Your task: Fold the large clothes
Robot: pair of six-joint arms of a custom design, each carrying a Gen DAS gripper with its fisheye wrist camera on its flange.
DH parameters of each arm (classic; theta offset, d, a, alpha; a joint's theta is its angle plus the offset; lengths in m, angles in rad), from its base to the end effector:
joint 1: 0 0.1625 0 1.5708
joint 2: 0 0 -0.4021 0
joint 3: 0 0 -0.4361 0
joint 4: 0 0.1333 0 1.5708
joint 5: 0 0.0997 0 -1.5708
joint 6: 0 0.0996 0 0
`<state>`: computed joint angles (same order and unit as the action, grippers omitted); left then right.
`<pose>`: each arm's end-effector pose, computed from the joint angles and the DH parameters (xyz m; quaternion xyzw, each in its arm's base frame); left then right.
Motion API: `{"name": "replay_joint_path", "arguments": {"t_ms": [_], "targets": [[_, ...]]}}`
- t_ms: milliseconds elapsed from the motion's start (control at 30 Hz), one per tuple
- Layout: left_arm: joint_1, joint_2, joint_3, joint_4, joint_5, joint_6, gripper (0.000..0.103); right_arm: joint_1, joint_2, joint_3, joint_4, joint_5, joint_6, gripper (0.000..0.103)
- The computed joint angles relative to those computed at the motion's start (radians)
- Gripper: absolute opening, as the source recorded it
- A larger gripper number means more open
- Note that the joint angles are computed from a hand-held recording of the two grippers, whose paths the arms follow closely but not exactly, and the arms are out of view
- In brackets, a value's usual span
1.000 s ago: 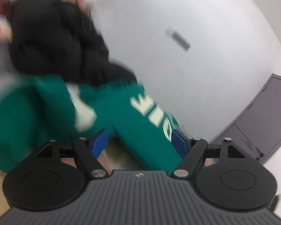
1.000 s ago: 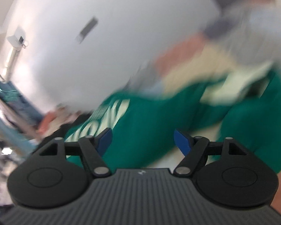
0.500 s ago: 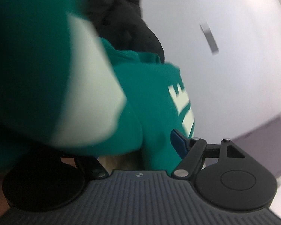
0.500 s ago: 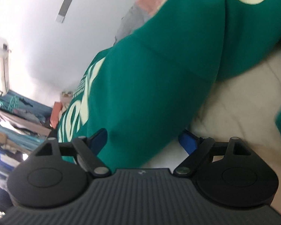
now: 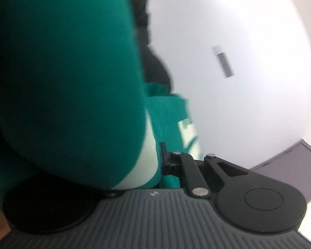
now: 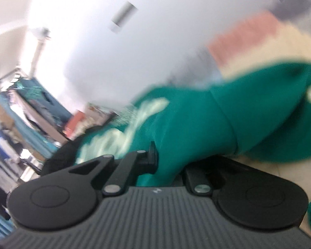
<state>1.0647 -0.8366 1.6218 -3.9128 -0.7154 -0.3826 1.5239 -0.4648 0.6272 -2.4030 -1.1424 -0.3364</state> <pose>-0.1301 -0.6648 0.2515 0.2507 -0.6646 0.7038 0.0080 0.1312 -0.9314 0.2631 -0.2023 0.9031 -0.3535 0.1359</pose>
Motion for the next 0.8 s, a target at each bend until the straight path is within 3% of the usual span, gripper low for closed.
{"name": "replay_joint_path", "arguments": {"t_ms": [233,367,500,600,800], "targets": [[-0.172,-0.059,0.116,-0.297,0.055,0.332,0.007,-0.015,-0.252,0.345,-0.173,0.164,-0.082,0.008],[-0.276,-0.109,0.194,-0.432,0.051,0.527,0.007,-0.029,-0.339,0.434,-0.188,0.278,-0.135,0.008],[-0.329,-0.136,0.268,-0.543,-0.013,0.639,0.007,-0.050,-0.382,0.469,-0.219,0.389,-0.084,0.008],[-0.306,-0.147,0.266,-0.486,-0.026,0.601,0.008,-0.038,-0.346,0.412,-0.203,0.340,-0.012,0.008],[-0.185,-0.129,0.158,-0.164,0.087,0.329,0.008,0.015,-0.166,0.152,-0.037,0.041,0.111,0.009]]}}
